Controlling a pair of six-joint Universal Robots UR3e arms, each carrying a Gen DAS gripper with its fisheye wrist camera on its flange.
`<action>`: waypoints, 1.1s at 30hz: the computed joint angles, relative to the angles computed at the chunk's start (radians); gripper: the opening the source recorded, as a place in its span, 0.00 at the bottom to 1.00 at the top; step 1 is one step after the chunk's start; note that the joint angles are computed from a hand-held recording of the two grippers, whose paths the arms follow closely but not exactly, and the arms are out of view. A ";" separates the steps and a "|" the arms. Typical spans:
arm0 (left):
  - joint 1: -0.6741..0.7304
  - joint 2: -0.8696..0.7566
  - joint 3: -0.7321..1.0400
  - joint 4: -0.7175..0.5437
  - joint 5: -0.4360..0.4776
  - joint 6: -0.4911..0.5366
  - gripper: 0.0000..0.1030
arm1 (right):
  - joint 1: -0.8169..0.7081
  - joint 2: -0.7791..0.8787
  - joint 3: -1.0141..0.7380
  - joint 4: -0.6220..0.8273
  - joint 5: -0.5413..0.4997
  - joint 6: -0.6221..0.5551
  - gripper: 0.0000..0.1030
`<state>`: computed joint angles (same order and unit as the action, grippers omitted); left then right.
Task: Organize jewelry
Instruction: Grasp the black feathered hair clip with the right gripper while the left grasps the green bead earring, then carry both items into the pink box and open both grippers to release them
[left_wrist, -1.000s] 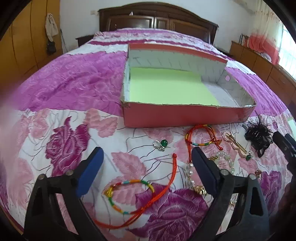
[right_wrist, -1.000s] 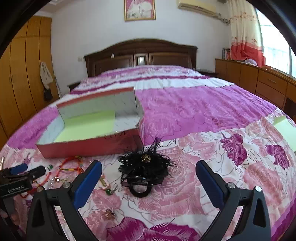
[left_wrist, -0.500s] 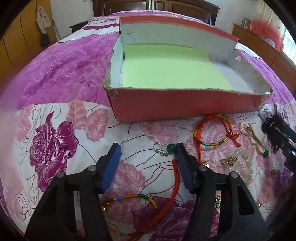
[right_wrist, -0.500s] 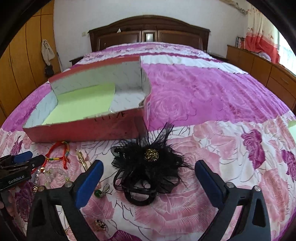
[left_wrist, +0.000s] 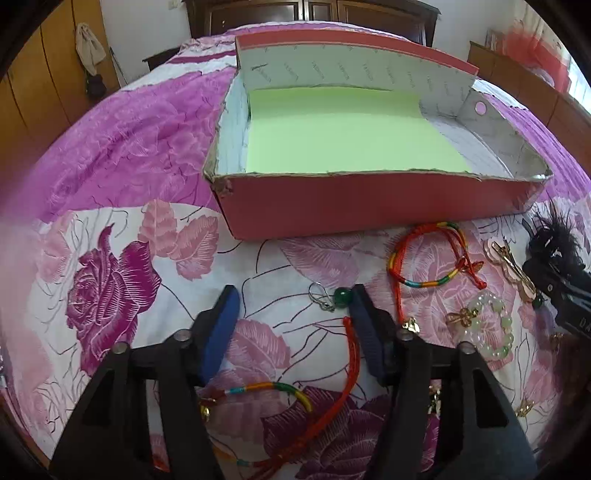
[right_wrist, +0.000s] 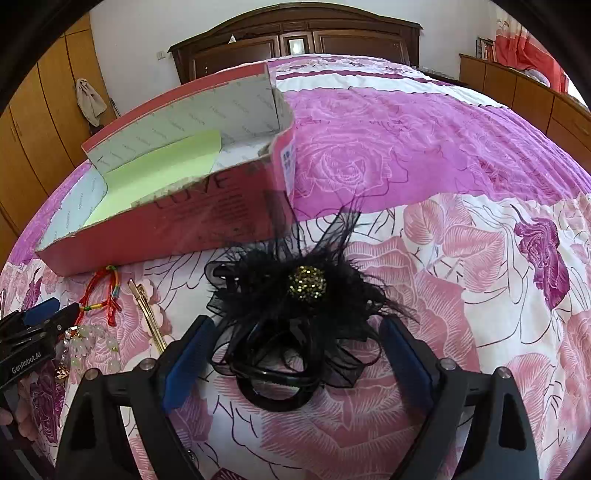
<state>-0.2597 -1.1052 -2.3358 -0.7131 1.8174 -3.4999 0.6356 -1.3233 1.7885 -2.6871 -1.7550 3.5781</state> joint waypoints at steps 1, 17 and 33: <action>-0.012 0.002 0.000 0.002 0.006 -0.002 0.38 | -0.001 -0.002 -0.001 -0.001 -0.007 0.000 0.87; 0.032 0.229 -0.026 -0.088 -0.047 0.019 0.04 | 0.075 -0.097 0.079 -0.096 -0.107 -0.005 0.61; 0.011 0.189 0.089 0.017 -0.012 0.081 0.04 | 0.120 -0.085 -0.061 -0.167 -0.121 -0.096 0.61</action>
<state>-0.2490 -0.9161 -2.2473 -0.6964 1.8049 -3.4191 0.7553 -1.4078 1.7276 -2.8541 -1.8763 3.4825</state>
